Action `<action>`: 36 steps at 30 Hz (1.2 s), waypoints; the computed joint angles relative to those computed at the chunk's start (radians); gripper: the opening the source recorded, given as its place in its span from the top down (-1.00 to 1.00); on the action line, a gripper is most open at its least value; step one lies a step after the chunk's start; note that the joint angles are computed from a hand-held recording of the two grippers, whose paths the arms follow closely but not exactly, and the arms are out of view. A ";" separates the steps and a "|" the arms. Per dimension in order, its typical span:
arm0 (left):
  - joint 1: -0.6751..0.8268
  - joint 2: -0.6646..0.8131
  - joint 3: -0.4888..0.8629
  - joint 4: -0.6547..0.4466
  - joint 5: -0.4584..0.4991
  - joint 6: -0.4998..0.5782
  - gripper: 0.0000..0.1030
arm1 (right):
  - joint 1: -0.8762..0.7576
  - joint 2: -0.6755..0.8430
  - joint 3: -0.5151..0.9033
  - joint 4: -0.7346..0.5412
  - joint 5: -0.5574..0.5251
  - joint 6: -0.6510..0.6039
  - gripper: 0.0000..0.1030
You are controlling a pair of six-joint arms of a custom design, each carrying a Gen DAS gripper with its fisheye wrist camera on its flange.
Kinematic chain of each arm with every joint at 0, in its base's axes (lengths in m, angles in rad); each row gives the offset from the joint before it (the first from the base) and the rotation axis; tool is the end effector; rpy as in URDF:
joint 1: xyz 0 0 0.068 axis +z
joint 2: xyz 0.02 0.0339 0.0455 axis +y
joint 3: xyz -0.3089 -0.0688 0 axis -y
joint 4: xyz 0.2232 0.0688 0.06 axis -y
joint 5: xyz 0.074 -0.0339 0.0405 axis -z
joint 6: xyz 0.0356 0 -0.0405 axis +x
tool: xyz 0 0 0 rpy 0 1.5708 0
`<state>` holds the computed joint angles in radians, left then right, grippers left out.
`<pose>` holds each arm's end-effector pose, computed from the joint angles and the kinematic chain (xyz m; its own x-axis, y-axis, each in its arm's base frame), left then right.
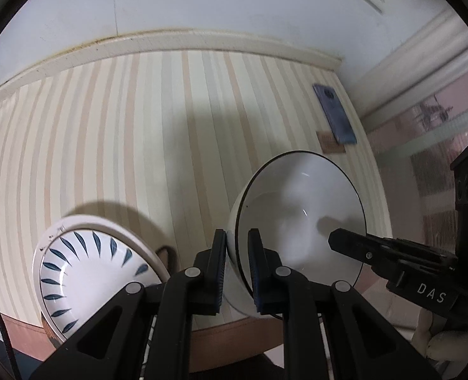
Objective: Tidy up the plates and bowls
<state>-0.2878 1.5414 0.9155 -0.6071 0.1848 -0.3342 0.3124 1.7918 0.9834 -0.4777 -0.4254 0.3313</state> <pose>0.2504 -0.0809 0.2373 -0.9653 -0.0505 -0.2562 0.0220 0.9619 -0.2725 0.2954 0.1108 0.1928 -0.9906 -0.0086 -0.1368 -0.0720 0.8819 0.4659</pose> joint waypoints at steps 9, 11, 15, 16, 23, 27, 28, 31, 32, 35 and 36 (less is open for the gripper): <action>-0.063 0.045 -0.071 0.061 -0.035 -0.012 0.77 | -0.010 0.008 -0.141 0.098 -0.004 0.000 0.69; -0.075 0.061 -0.084 0.077 -0.047 -0.014 0.77 | -0.010 0.019 -0.161 0.121 -0.002 0.003 0.69; -0.093 0.077 -0.097 0.100 -0.077 -0.014 0.77 | -0.005 0.036 -0.169 0.143 0.004 0.007 0.68; -0.095 0.080 -0.096 0.101 -0.083 -0.011 0.77 | -0.002 0.039 -0.168 0.143 0.005 0.010 0.68; -0.104 0.083 -0.092 0.094 -0.103 -0.001 0.77 | 0.032 0.040 -0.141 0.115 0.044 0.029 0.68; -0.108 0.088 -0.090 0.093 -0.109 -0.002 0.76 | 0.042 0.038 -0.123 0.087 0.068 0.035 0.64; -0.107 0.090 -0.088 0.093 -0.106 -0.003 0.75 | 0.045 0.040 -0.116 0.078 0.080 0.033 0.63; -0.104 0.086 -0.087 0.086 -0.101 0.004 0.75 | 0.036 0.043 -0.116 0.077 0.076 0.032 0.63; -0.105 0.082 -0.086 0.080 -0.101 0.005 0.75 | 0.036 0.041 -0.118 0.076 0.075 0.032 0.63; -0.104 0.048 -0.080 0.047 -0.113 0.008 0.75 | 0.034 0.023 -0.119 0.065 0.073 0.041 0.62; -0.104 0.032 -0.077 0.033 -0.118 0.009 0.75 | 0.038 0.009 -0.120 0.055 0.078 0.045 0.62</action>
